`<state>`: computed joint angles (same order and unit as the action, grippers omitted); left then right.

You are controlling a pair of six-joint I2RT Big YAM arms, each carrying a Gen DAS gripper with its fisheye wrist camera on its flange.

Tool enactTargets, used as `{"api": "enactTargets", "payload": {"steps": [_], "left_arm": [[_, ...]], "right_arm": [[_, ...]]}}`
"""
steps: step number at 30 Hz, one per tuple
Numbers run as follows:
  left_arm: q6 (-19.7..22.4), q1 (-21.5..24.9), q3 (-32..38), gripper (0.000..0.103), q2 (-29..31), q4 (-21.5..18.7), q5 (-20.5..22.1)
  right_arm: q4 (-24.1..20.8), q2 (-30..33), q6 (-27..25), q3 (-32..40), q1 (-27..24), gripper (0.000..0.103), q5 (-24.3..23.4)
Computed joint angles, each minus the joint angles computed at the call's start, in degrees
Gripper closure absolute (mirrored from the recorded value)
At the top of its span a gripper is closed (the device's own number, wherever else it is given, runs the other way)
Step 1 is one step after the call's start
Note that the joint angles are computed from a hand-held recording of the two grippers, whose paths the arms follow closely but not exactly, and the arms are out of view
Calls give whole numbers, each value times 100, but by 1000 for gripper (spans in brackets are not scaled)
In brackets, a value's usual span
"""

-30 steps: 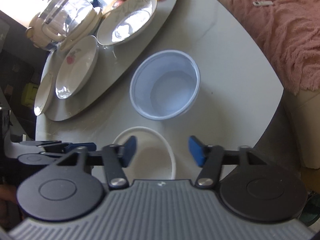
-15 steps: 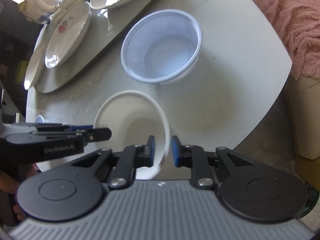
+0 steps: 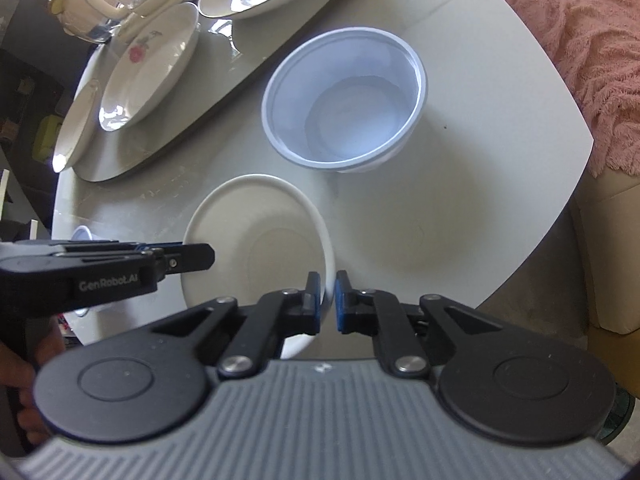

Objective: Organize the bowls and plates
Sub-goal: 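Lift the cream-white bowl with both tools and carry it onto a blue-rimmed bowl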

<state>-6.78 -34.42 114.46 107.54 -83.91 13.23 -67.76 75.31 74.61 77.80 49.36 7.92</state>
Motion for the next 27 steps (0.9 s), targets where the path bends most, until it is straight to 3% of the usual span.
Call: {"api": "enactTargets", "payload": {"steps": [14, 24, 27], "left_arm": [[-23, 239, 601, 96, -26, -474, 484], [-252, 378, 1219, 96, -166, -1024, 531], [-358, 435, 1217, 96, -322, -1024, 516]], "right_arm": [[-199, -104, 71, 377, 137, 93, 307], [-347, -58, -329, 931, 197, 93, 605], [-379, -4, -476, 1118, 215, 93, 651]]}}
